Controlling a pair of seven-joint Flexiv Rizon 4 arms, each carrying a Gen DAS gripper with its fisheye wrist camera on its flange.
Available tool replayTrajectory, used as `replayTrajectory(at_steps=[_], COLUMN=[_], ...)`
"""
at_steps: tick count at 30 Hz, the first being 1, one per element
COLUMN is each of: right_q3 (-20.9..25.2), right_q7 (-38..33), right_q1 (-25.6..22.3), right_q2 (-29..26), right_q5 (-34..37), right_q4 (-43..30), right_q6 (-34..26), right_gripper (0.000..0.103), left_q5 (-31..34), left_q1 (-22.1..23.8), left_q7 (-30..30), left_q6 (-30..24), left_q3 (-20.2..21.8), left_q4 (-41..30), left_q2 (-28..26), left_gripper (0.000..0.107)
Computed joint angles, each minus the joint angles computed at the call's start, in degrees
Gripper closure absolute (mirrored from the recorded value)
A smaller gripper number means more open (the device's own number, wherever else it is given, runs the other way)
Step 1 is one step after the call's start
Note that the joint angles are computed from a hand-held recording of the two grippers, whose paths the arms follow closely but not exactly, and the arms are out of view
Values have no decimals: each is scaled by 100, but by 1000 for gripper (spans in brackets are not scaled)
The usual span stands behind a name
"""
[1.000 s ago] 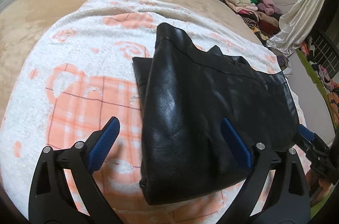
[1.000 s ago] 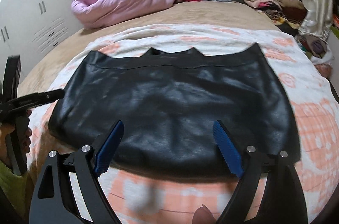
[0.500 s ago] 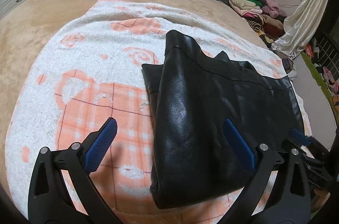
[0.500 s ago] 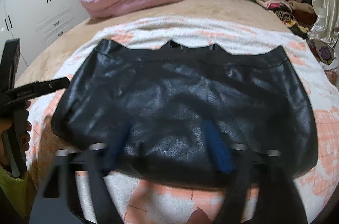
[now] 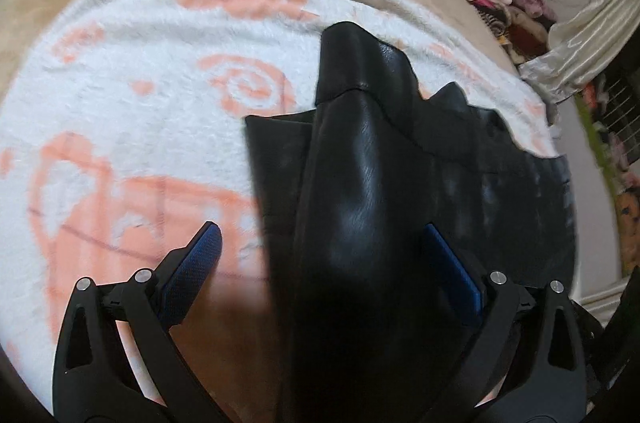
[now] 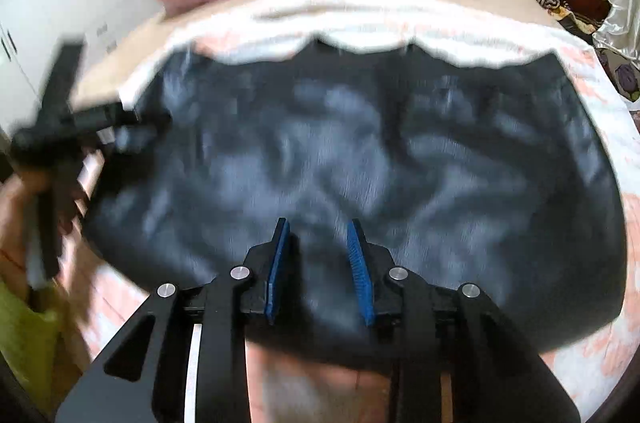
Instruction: Fold large clothes
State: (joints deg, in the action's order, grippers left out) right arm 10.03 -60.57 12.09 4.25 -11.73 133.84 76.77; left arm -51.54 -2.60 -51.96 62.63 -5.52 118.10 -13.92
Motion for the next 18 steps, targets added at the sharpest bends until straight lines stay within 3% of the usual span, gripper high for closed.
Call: replayTrajectory(at_steps=[1,3,8,12,15,18], right_q3=[-40,-130,-355,-336,-575,-365], right_q7=[162,449,342,-8,347,-26], right_q1=[-82,-197,-128,-98,52,-148], right_q2=[-68,-274,-1124,-1759,-1876,-1702], right_q5=[-283,-827,-725,-343,-739,-386], right_q4=[-96,-305,-1341,-1985,-1766,-1713], right_q6=[45,117,-119,-941,-572,-480], right_gripper=[74,74,74,75,73,75], left_q5=[-205,-274,-928,-1491,-1682,-1626], left_q1=[43,22,-60,-169,-269,-333], left_q7=[137,190,833,1254,1404,1336], left_q6=[-84,-100,44,-74,-109,-59], left_q3=[-66,-73,-167,-128,-68,-10], left_q4=[-31,-64,92,65,23,8], left_q2=[-32,-57,169,286,315,289], left_gripper=[33,42,70,76,81,81])
